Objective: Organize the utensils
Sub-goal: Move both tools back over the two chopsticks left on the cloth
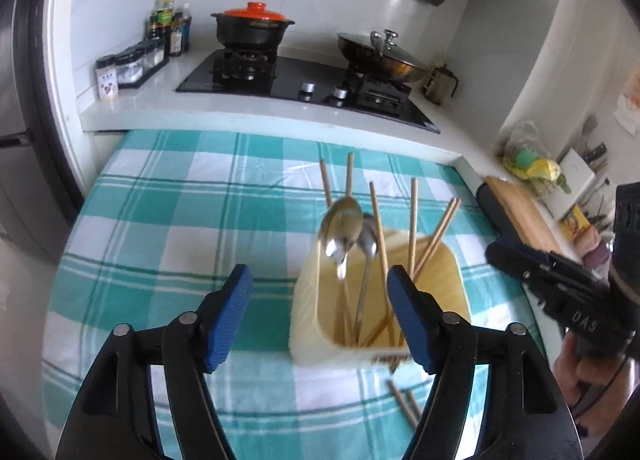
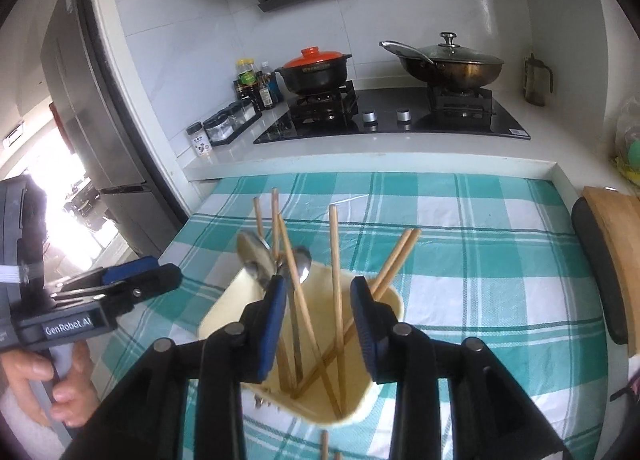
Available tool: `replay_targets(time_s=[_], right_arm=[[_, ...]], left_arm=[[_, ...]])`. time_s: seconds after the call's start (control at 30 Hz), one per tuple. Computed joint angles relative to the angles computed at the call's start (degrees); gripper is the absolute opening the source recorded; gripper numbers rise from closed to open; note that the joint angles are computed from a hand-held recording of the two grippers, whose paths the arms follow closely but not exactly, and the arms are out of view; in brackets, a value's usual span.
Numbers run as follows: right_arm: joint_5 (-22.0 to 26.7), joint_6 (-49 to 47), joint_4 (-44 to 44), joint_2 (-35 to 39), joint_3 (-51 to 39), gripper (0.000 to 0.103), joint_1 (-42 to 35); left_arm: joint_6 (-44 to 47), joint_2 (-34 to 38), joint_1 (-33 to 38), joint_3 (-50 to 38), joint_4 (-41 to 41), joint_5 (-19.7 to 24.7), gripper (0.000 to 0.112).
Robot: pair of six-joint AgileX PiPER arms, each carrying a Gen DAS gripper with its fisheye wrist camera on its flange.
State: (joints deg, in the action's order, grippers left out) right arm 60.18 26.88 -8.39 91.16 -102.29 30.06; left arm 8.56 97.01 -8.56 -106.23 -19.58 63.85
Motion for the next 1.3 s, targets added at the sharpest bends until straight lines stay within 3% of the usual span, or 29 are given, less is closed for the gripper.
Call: replay_targets(time_s=[0.13, 0.27, 0.33, 0.47, 0.57, 0.6, 0.73, 0.93, 1.03, 1.23, 1.3], right_arm=[[4.41, 1.79, -3.37, -13.87, 15.09, 0.035, 6.97], [9.47, 18.19, -11.87, -25.87, 34.83, 0.035, 23.19], [8.52, 27.87, -12.46, -29.53, 43.42, 0.035, 30.03], [1.88, 46.54, -15.74, -33.95, 53.61, 0.033, 38.28], [-0.50, 52.48, -19.50, -32.20, 54.42, 0.025, 39.89], [-0.56, 52.94, -20.50, -30.80, 54.06, 0.019, 39.81], [-5.71, 46.50, -16.26, -25.90, 55.16, 0.012, 33.23], [-8.35, 41.68, -11.72, -24.05, 53.78, 0.011, 31.06], [-4.56, 48.27, -15.17, -20.57, 50.71, 0.011, 35.97], [-17.76, 63.04, -16.71, -23.12, 56.10, 0.011, 38.55], [-17.16, 68.21, -19.95, -23.14, 56.41, 0.011, 41.17]], left_arm=[[9.64, -14.71, 4.48, 18.26, 2.89, 1.65, 0.083], [13.61, -29.40, 6.99, 38.64, 7.05, 0.07, 0.083], [12.06, -35.01, 6.45, 46.52, 8.11, -0.73, 0.083], [6.78, -44.34, 2.16, 57.18, 6.76, -2.01, 0.083], [0.65, -48.27, -3.67, 61.22, 7.22, -1.96, 0.083], [-1.27, -49.03, -6.00, 62.02, 8.21, -1.78, 0.083], [-10.40, -53.03, -14.82, 63.89, 14.54, -0.97, 0.083], [-6.43, -56.19, -9.96, 65.56, 11.69, 0.84, 0.083], [-3.24, -55.71, -6.04, 66.54, 9.61, 0.69, 0.083], [-0.47, -56.29, -1.92, 66.96, 7.84, 0.61, 0.083], [-0.68, -56.17, -1.79, 67.22, 7.96, 0.36, 0.083]])
